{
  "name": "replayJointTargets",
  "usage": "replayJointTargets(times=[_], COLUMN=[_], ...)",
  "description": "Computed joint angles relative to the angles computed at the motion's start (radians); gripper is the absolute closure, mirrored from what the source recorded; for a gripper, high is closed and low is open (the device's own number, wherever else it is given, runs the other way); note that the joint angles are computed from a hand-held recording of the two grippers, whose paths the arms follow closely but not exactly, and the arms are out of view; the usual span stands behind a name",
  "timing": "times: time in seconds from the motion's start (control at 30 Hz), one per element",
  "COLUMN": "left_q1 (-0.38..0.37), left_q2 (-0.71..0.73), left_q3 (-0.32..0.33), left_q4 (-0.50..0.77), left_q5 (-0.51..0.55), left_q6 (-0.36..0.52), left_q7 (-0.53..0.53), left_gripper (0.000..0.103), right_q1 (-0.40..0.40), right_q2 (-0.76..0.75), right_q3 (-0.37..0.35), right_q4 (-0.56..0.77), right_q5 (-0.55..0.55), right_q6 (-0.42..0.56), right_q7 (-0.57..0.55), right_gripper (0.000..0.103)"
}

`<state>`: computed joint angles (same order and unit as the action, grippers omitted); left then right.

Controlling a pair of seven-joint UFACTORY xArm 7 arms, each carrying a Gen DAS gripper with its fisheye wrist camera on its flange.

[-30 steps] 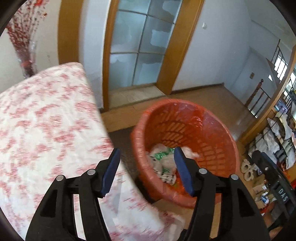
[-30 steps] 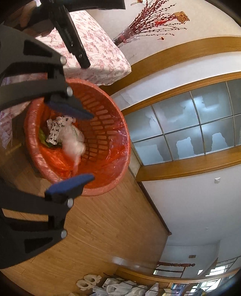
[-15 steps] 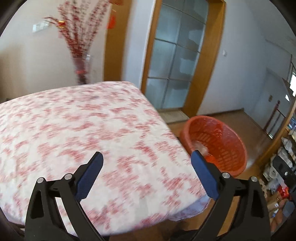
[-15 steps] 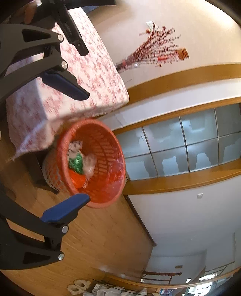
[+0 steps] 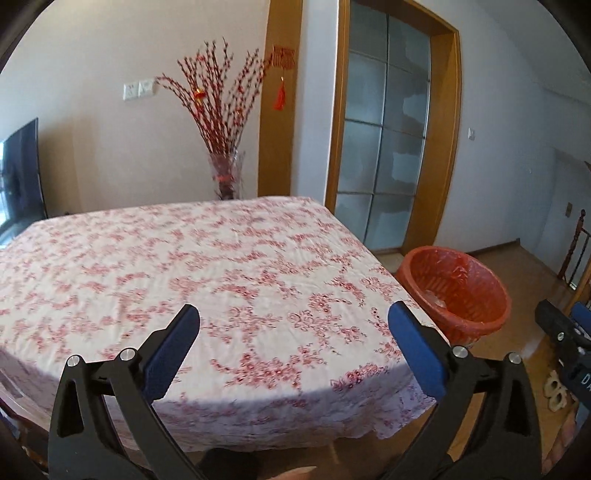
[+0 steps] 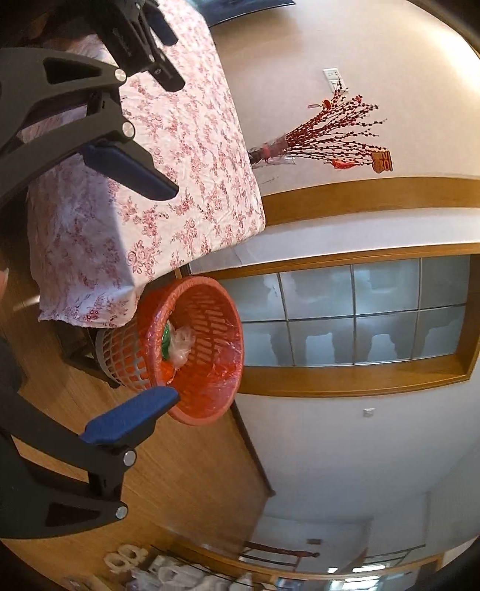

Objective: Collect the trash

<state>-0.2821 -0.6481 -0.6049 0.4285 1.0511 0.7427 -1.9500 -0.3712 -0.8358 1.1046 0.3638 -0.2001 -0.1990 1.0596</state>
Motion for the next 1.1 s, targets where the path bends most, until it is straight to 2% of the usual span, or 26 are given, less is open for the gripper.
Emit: replayJointTargets(times=[0.3,0.53,0.83,1.1], left_q1=[-0.08,-0.112,-0.118,-0.135], left_q2=[-0.079,-0.107,-0.086,-0.053], left_q3=[-0.046,-0.074,-0.084,-0.094], left_q4=[-0.058,-0.076,-0.07,-0.046], left_q5=[-0.106,-0.162,-0.183,-0.201], left_q6=[0.095,0.146,0.163,0.229], left_q7=[-0.008,-0.004,-0.015,-0.038], left_gripper=[0.003,0.003,0.003,0.003], right_q1=[0.108,0.166,0.183,0.207], right_q2=[-0.139,-0.138,-0.109,-0.12], right_q3=[0.005,0.002,-0.001,-0.008], right_q4=[-0.017,-0.013,-0.001,0.003], right_q5=[-0.028,-0.097,-0.17,-0.217], right_q6=[0.17,0.25,0.31,0.387], right_q7=[0.116,0.198,0.263,0.315], right_gripper=[0.004,0.004,0.004,0.004])
